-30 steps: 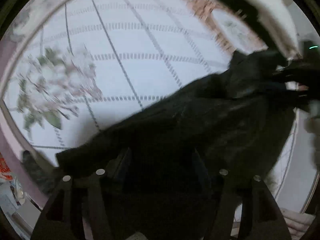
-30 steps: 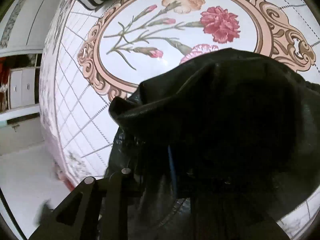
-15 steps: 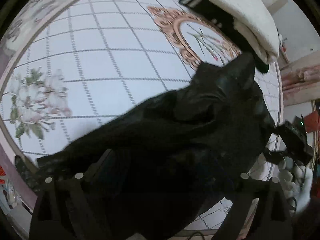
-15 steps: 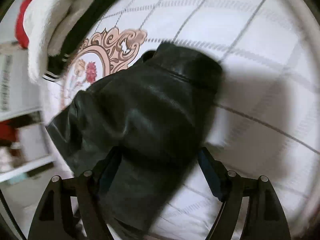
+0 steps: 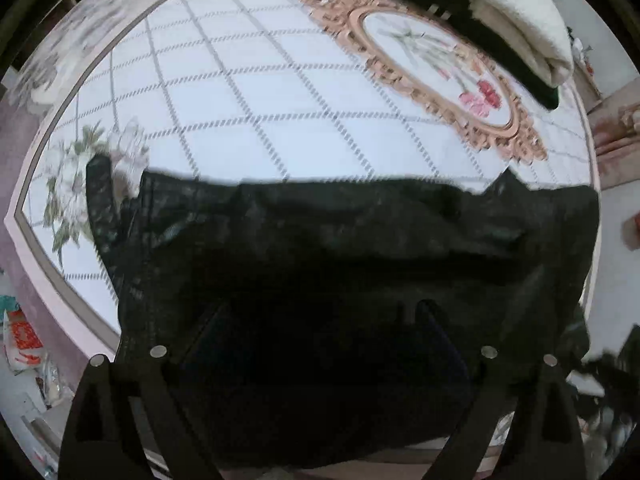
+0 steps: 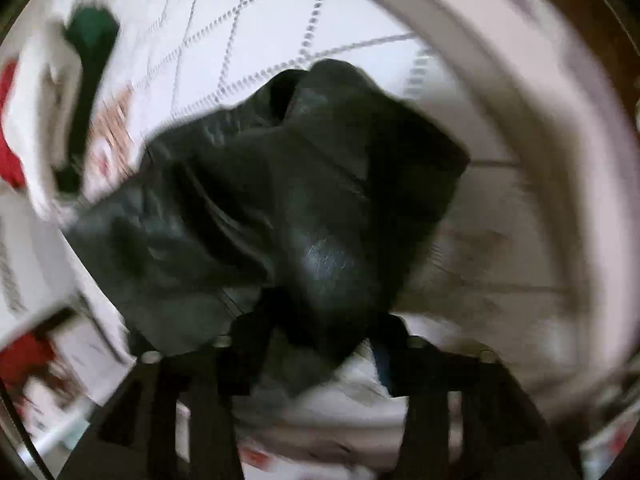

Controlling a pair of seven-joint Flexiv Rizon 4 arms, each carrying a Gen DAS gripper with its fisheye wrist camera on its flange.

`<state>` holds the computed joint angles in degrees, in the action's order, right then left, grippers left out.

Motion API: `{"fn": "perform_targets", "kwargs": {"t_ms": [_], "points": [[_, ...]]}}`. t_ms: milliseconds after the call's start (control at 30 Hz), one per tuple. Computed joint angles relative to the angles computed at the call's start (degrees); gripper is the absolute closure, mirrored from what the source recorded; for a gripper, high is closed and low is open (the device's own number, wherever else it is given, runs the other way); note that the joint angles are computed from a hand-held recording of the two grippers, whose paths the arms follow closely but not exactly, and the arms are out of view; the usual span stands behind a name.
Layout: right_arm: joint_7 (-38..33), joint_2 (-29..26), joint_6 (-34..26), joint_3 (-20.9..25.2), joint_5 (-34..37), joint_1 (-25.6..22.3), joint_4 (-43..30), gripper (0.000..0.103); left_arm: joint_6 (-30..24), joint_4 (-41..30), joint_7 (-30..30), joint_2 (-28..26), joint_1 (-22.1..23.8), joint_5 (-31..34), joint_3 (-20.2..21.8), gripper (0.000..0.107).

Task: Fold large clothes
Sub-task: 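Press and smooth the folded jacket with both tools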

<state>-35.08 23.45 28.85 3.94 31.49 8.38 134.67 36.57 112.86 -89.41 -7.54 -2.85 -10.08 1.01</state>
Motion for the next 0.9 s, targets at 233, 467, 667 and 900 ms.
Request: {"fn": "perform_targets", "kwargs": {"t_ms": [233,467,667,900], "points": [[-11.3,-3.2,-12.9,-0.2,-13.2,3.3,-14.0,0.054,1.1,-7.0,-1.6,-9.3,-1.4,2.9,-1.2,0.006],[-25.8,-25.0,1.0,3.4,-14.1,8.3,-26.5,0.069,2.5,-6.3,1.3,-10.0,-0.6,0.0,-1.0,0.004],[-16.7,-33.8,-2.3,4.6,-17.4,6.0,-31.8,0.07,2.1,-4.3,0.4,-7.4,0.4,-1.4,0.0,0.004],[-16.5,-21.5,-0.2,4.9,-8.6,0.4,-24.3,0.036,2.8,-2.9,3.0,-2.4,-0.2,-6.6,-1.6,0.004]]}}
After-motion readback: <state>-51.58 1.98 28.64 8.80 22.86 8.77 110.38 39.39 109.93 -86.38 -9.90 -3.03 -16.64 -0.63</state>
